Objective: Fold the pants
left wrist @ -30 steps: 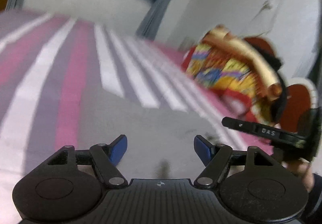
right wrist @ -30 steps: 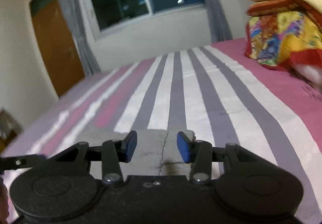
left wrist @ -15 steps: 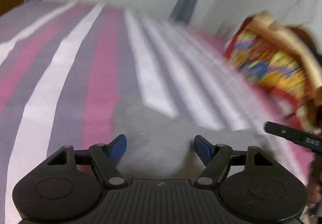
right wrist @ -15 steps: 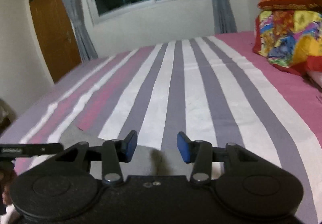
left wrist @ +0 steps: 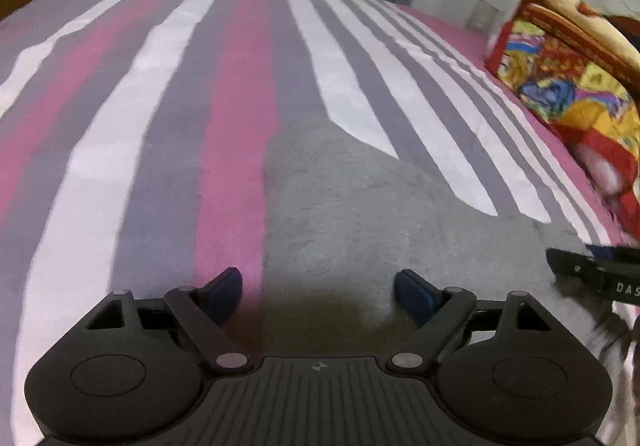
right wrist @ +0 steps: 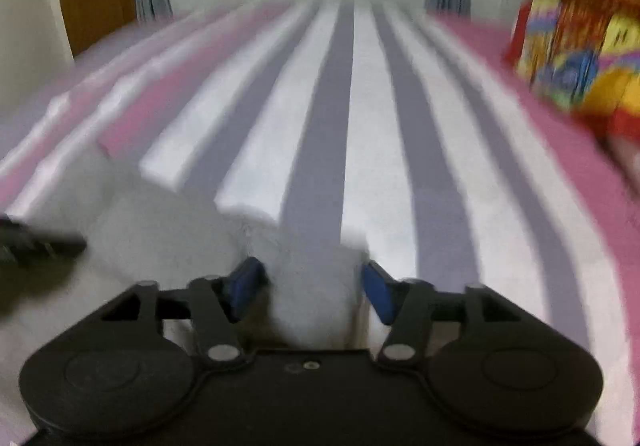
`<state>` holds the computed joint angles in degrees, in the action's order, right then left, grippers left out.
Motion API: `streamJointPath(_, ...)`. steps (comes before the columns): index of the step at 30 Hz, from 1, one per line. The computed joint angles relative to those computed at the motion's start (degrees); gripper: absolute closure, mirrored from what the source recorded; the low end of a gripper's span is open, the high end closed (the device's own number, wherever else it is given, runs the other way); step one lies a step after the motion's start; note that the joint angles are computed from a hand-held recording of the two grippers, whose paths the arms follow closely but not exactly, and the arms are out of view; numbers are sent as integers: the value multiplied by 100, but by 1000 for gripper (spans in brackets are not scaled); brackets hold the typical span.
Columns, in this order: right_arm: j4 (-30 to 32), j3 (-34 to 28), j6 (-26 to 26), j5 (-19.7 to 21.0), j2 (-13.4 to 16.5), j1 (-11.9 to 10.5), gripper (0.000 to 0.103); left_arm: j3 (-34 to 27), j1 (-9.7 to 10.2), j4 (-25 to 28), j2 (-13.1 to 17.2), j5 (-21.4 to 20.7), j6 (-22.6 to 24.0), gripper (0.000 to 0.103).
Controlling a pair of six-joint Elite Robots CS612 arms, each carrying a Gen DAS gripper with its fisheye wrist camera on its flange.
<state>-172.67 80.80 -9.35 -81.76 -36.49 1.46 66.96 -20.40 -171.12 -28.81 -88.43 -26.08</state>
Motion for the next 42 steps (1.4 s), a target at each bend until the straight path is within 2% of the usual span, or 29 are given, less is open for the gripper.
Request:
streamJointPath(1,-19,74,87,57,-81,-21,45,166,-9,-210,-99,52,49,19)
streamJointPath(4,-666,620,250,465,-410,-113,48,860,-32,-1057,-390,59,144,18)
streamJointPath(6,-904,904,393,708,-539,-170,47,1207,-36,-1330,-519,12,71,18)
streamJointPath(8,-740,1099,383,748,-636,-161,45,1419,-77,-1217,-575,90,61,18)
streamJointPath(9,-531,1150,260,575,-634,-134,45,1439,-81,-1085,-543,81,201,17)
streamJointPath(10,-369,1176,188,521,-607,-131,44,1492,-83,-1193,-518,78,288,16)
streamJointPath(12,-534,1320,475,688,-653,-194,44,1579,-70,-1123,-606,43,65,16)
streamJointPath(15,-1027,1480,641,777,-790,-225,51,1833,-131,-1450,-793,181,271,16)
streamJointPath(19,-1266,1632,694,926,-900,-251,50,2183,-195,-1747,-956,196,267,16)
streamJointPath(20,-1192,1628,632,859,-890,-233,48,2179,-193,-1695,-943,205,241,16)
streamJointPath(22,-532,1494,436,598,-832,-164,40,2193,-201,-1548,-900,231,56,15)
streamJointPath(24,-452,1438,360,505,-717,-136,34,2196,-180,-1672,-814,157,-261,12)
streamJointPath(26,-557,1449,422,494,-687,-133,34,2206,-191,-1741,-793,174,-371,12)
streamJointPath(37,-518,1467,645,505,-674,-129,32,2254,-240,-1829,-779,303,-296,12)
streamJointPath(42,-432,1474,542,523,-747,-131,34,2300,-227,-1842,-848,326,-172,12)
